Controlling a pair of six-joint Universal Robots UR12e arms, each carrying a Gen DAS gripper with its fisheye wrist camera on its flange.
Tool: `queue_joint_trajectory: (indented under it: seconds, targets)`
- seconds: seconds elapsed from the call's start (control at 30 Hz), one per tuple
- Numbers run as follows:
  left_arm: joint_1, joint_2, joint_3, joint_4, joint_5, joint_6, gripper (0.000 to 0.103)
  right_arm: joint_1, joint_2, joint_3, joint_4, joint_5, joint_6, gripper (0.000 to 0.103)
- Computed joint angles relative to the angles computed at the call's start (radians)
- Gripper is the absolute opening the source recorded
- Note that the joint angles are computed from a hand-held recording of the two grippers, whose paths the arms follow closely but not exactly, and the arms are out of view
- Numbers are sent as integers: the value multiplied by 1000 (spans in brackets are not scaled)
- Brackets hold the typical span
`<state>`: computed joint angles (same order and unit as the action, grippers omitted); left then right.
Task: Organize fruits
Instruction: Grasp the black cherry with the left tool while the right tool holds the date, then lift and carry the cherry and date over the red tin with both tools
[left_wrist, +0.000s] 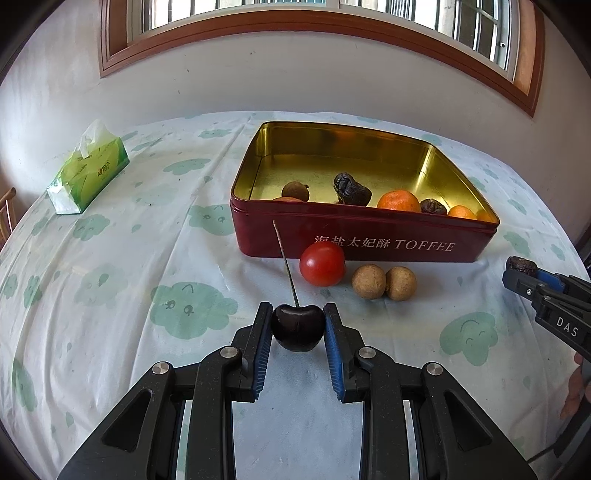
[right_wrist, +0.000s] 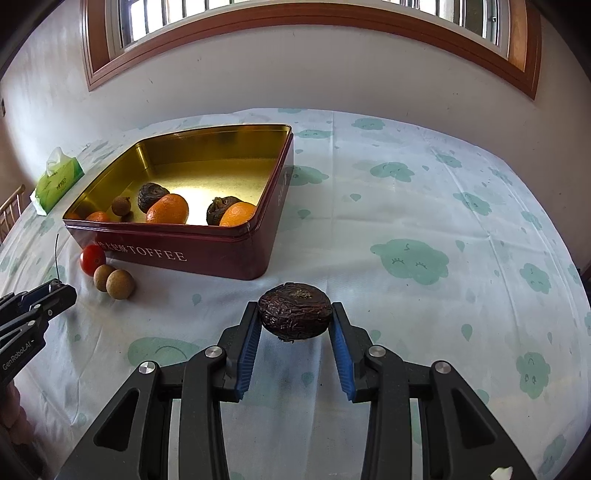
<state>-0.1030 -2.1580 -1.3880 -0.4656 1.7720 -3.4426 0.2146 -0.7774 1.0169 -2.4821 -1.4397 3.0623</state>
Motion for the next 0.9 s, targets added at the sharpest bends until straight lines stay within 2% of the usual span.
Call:
queue_joint_trajectory:
  seconds: [0.43,0.9]
  targets:
    - [6,23,-18,65,-16,6,28,-2,-24,22,-41,17,-9,34]
    - [6,1,28,96,-17,34,28,9,-10,-25,-61,45,-24,34]
